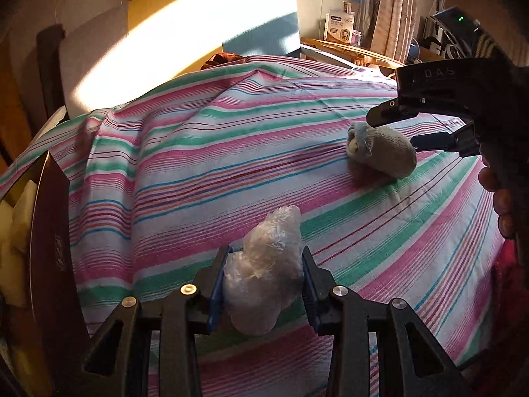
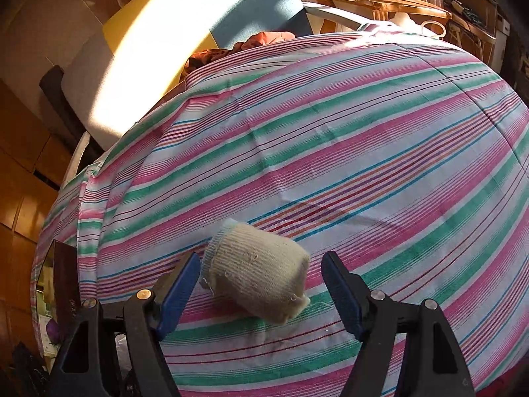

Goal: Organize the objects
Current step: 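Grasp the beige sock with the right tool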

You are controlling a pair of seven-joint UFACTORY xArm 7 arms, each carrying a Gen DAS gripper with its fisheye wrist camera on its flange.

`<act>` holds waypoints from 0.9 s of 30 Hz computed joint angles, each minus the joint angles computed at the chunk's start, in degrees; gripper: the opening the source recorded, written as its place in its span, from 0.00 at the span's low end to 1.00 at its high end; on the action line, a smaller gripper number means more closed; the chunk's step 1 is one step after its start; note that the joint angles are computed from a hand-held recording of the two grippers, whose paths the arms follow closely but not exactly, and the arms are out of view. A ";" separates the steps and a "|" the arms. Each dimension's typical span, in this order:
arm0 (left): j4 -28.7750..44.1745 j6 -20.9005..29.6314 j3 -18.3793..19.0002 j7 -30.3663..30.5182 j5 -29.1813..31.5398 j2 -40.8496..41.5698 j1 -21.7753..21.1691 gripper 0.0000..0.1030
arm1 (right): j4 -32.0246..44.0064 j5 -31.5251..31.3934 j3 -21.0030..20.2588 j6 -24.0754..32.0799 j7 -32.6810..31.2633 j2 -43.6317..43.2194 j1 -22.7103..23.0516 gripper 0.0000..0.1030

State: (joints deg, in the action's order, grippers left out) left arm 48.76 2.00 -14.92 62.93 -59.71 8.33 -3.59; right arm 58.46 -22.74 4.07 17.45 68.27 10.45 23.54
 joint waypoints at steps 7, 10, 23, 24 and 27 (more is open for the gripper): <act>1.18 -0.75 -1.91 7.05 -7.47 0.75 1.27 0.39 | -2.48 0.92 -1.56 -5.32 4.97 -0.39 -1.20 0.81; 1.97 -0.67 -1.88 11.93 -12.65 1.05 1.11 0.39 | -2.49 3.16 -1.10 -6.84 4.28 0.23 -1.73 0.81; 3.11 0.09 3.01 20.15 -21.67 1.12 -3.74 0.39 | 7.15 7.20 0.53 6.49 -6.26 6.77 0.72 0.83; 3.07 0.07 3.18 20.23 -21.78 1.07 -3.95 0.39 | 7.85 5.72 -0.12 7.76 -6.05 7.03 1.63 0.80; 3.14 -0.14 3.59 20.17 -21.63 1.15 -4.40 0.39 | 8.25 3.83 -0.68 8.87 -5.12 6.90 2.64 0.67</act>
